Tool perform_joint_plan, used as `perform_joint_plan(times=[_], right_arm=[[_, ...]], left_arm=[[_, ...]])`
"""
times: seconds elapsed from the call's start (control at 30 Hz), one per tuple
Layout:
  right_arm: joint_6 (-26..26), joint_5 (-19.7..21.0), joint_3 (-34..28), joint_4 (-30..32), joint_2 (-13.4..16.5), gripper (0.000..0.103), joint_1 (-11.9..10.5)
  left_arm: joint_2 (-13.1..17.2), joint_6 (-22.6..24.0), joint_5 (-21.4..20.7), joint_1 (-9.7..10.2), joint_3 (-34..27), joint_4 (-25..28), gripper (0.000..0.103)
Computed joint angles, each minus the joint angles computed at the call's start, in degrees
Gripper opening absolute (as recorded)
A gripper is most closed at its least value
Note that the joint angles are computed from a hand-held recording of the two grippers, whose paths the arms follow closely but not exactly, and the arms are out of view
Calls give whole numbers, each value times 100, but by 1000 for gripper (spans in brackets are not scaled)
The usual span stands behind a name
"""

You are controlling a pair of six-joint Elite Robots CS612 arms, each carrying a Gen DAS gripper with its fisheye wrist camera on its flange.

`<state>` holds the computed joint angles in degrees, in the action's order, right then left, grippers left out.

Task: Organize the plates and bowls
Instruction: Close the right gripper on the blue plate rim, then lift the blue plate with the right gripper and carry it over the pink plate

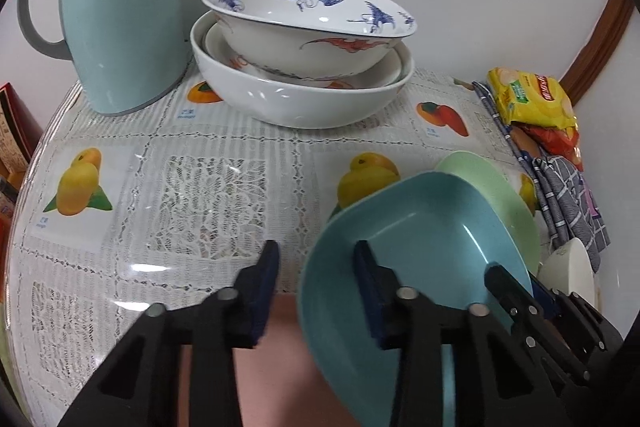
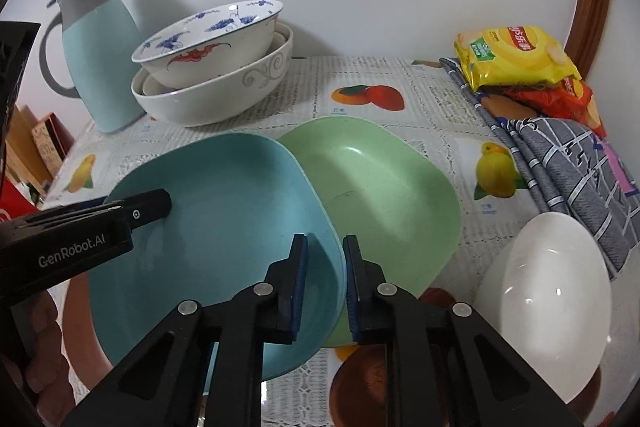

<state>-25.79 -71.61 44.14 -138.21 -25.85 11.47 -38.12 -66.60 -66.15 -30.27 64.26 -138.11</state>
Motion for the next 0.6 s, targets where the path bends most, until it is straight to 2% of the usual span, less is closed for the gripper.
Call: perform_joint_plan(times=[0.03,0.23,0.37,0.6], right_arm=[[10,21,24,-46,-8,15,-3],[200,140,154,-204,-86,12,-55],[326,372,260,-154,-172,11,-122],[404,516,768,-543,-534,10,-198]], left_arm=[[0,31,-13,-4,8,-56,23],[-52,100,-8,-37,86,-203,17],[-152,84,31,-86,213,-333,16],[-378,85,184,-221,449,-549,16]])
